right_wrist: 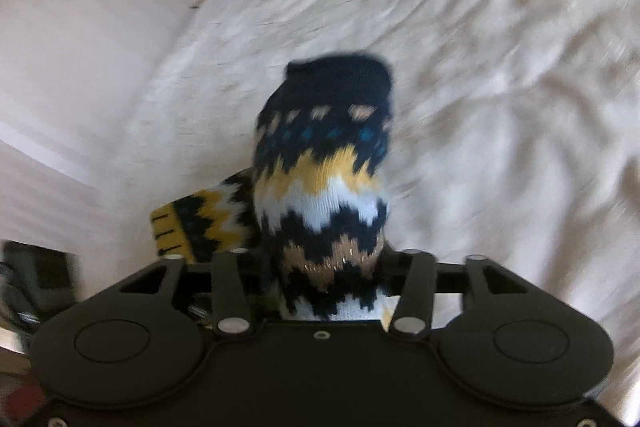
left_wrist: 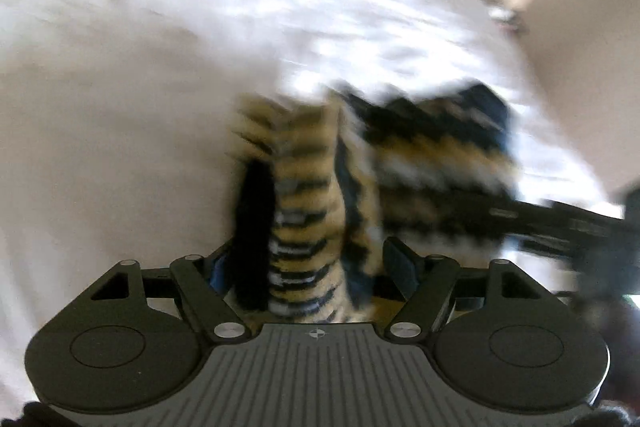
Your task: Fold small clothes
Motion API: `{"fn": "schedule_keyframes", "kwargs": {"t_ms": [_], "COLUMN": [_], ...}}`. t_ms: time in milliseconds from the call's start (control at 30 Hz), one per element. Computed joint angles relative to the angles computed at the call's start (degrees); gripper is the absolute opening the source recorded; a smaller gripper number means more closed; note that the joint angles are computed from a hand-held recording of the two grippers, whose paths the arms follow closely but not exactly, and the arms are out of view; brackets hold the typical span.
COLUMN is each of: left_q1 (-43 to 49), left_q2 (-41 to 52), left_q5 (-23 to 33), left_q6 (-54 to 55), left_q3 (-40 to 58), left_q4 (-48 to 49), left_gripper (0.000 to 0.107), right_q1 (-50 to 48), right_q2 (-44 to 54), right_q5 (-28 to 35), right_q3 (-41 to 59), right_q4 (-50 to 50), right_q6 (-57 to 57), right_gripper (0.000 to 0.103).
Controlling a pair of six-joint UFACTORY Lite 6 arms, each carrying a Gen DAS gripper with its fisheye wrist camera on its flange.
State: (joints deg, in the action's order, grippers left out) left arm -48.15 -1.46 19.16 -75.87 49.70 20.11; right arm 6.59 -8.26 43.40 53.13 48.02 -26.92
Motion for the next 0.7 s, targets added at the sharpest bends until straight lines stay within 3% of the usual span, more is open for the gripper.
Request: {"fn": "schedule_keyframes", "kwargs": {"t_ms": [67, 100, 167, 300, 367, 467, 533, 700], "left_q1": [0.5, 1.4, 2.5, -4.2, -7.0, -8.9, -8.0, -7.2], "left_q2": [4.1, 3.8, 0.2, -3.7, -1.1, 3.9, 8.8, 15.0], "left_q5": [7.4, 7.5, 5.9, 15.5, 17.4, 18.5, 15.9, 13.0], "left_q6": [-4.8, -4.1, -6.4, -15.9, -17.0, -14.0, -11.1, -3.0], "left_q3": [1.0, 0.0, -3.3, -1.0, 3.5, 10.1, 14.5, 19.0], "left_q4": [4.8, 3.6, 3.6, 14.9, 17.3, 18.7, 19.5, 19.0], "left_gripper": [0.079, 0.082, 0.081, 0.080, 0.080, 0.080, 0.081, 0.083], "right_q1": [1.0, 0.6, -2.1, -6.6, -7.0, -5.8, -4.4, 0.2], "right_q2": [0.6, 0.0, -2.8, -10.3, -12.0, -12.8, -11.9, -3.1], "right_q5": [-5.3, -6.5, -6.6, -5.3, -5.5, -7.0, -8.7, -13.3], "right_q3": [-0.7, -1.4, -3.8, -7.8, -8.8, -9.3, -9.5, -5.9], "right_q4": [-9.5, -12.3, -11.9, -12.9, -14.6, -18.5, -20.3, -24.1], "right_q6": [5.7, 6.9, 4.4, 0.0, 0.3, 3.0, 5.2, 11.1], "right_gripper": [0.066, 0.066, 0.076, 0.078, 0.079, 0.079, 0.080, 0.081]}}
